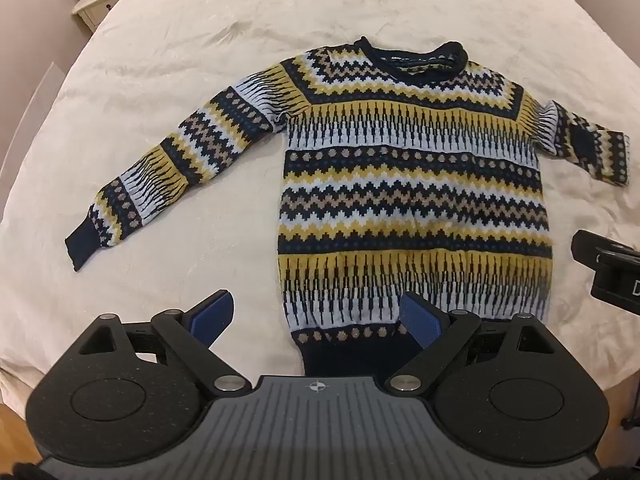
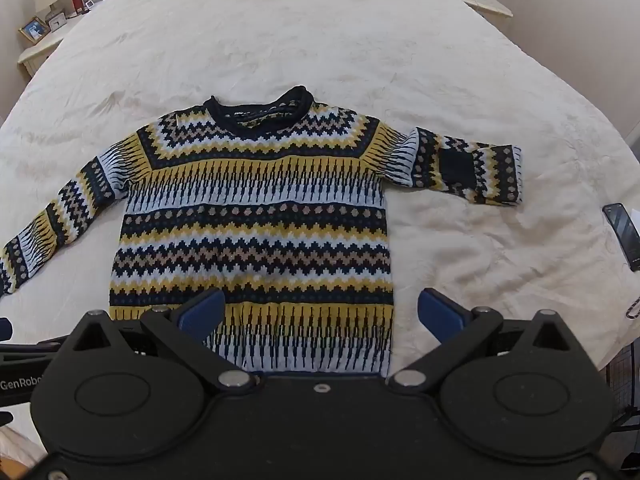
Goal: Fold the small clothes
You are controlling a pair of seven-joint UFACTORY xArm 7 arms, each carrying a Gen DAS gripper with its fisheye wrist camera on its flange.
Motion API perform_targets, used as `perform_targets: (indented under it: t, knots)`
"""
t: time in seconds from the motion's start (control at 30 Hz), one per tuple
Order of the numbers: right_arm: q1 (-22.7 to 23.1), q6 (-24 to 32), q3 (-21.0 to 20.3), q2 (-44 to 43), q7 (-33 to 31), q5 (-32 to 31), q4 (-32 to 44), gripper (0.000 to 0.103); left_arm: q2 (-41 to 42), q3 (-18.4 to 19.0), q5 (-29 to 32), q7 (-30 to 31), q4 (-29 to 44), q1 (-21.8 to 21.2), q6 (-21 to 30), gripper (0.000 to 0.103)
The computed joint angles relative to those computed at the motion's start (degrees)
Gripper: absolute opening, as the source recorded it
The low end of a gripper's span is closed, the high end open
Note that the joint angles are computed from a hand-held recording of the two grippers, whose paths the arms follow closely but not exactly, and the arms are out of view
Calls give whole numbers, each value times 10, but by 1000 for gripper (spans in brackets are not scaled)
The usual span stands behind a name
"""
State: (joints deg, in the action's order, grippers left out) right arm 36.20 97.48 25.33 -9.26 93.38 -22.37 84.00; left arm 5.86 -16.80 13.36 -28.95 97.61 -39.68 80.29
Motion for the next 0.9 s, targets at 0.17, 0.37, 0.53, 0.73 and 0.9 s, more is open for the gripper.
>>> perform_targets:
  t: [0.17, 0.37, 0.53, 0.73, 0.9]
  knots:
    - [1, 1, 0, 2, 0, -1, 2, 102, 1, 0, -1, 0, 1, 0, 2, 91]
    - [1, 0, -2, 0, -3, -1, 0, 102, 0, 0, -1, 0, 0, 0, 1, 91]
    - [1, 1, 0, 7, -3, -3, 7, 102, -5, 1, -4, 2, -8, 2, -2, 91]
    - [7, 4, -3, 13, -1, -5, 12, 102, -9, -1, -7, 4, -15, 7, -3, 91]
    - [9, 4, -5, 15, -1, -5, 14, 102, -12, -1, -9, 4, -18, 9, -1, 91]
